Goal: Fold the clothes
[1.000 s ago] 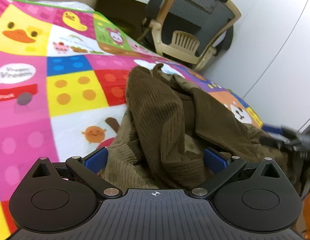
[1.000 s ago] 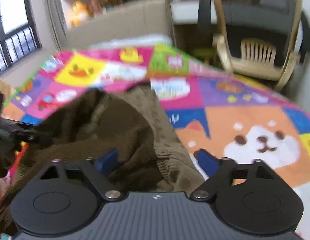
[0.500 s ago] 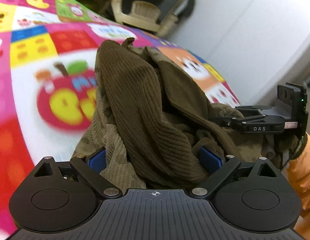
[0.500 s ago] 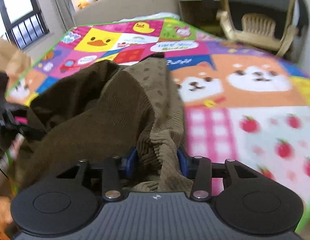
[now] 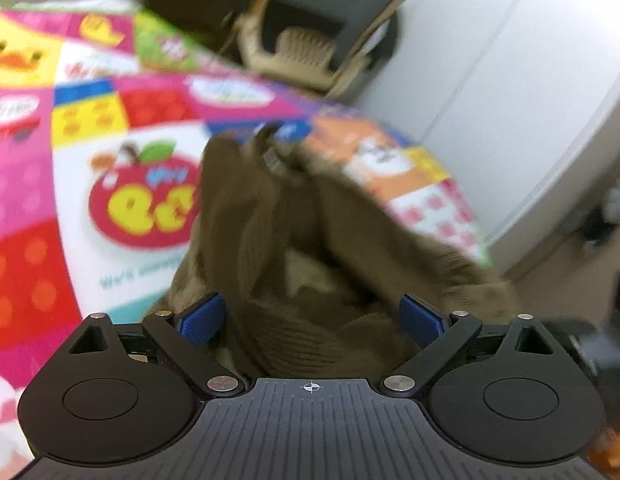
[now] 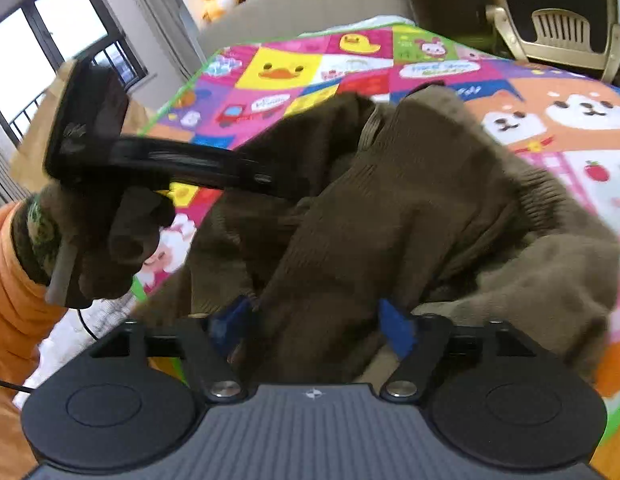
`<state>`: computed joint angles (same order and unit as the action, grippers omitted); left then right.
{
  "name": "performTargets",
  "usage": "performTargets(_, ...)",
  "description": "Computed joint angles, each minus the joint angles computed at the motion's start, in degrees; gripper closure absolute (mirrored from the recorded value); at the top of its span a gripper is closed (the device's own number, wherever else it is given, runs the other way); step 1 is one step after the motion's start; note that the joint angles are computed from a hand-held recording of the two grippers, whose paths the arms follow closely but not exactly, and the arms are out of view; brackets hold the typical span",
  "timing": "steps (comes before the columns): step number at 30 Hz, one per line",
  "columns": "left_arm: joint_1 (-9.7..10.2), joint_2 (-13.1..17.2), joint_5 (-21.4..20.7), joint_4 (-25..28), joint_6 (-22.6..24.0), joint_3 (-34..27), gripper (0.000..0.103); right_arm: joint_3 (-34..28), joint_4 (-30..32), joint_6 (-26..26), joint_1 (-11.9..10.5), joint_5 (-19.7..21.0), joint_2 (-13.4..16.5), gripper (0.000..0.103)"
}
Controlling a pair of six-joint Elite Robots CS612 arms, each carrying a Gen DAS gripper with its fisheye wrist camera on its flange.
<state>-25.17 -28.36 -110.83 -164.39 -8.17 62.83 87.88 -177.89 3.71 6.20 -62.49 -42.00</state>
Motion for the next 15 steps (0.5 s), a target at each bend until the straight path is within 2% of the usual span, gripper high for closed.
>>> performTargets(1,-0.27,0.38,1.51,1.20,-0.14,-0.63,0.051,-0.50,0.22,-0.55,0.22,0.28,0.28,0.020)
performTargets(2,-0.34,0.69,2.21,1.75,-0.31,-1.06,0.063,-0.81,0.45,-1.74,0.47,0.11,0.39,0.021)
performTargets(3,-0.29,0.96,2.46,1.76,-0.31,-1.40,0.066,-0.90,0.64,-4.20,0.75,-0.56,0.29,0.034)
performTargets(4,-0.11,1.21,2.19,1.18,-0.12,-1.67,0.077,-0.87,0.84,-7.79,1.05,-2.04,0.00,0.049)
performTargets(5,0.11,1.34,2.26,0.48,0.09,-1.94,0.085,-0.97,0.93,-11.14,1.29,-4.52,-0.29,0.078)
performTargets(6,0.34,1.24,2.89,-0.66,0.22,-2.04,0.089,-0.95,1.01,-12.99,1.31,-6.81,-0.69,0.093)
performTargets(7,0.58,1.14,3.90,-2.21,0.19,-2.17,0.095,-1.30,0.77,-13.74,1.10,-8.39,-0.92,0.093)
performTargets(8,0.88,1.26,5.16,-3.88,0.07,-2.78,0.096,-1.68,0.14,-14.66,0.92,-10.51,-1.11,0.096)
performTargets(11,1.90,2.43,11.80,-9.46,0.06,-5.79,0.098,-3.71,-6.63,-18.63,0.66,-22.96,-0.50,0.097)
performTargets(12,2.10,3.07,14.95,-10.39,0.33,-7.23,0.098,-5.06,-8.80,-19.91,0.56,-27.47,0.19,0.098)
performTargets(13,2.40,3.69,16.37,-10.35,0.25,-8.65,0.098,-6.38,-10.86,-21.14,0.47,-32.15,1.01,0.098)
performTargets(15,3.32,4.68,14.54,-9.11,-1.23,-10.93,0.098,-11.00,-13.83,-24.43,0.14,-42.29,3.95,0.098)
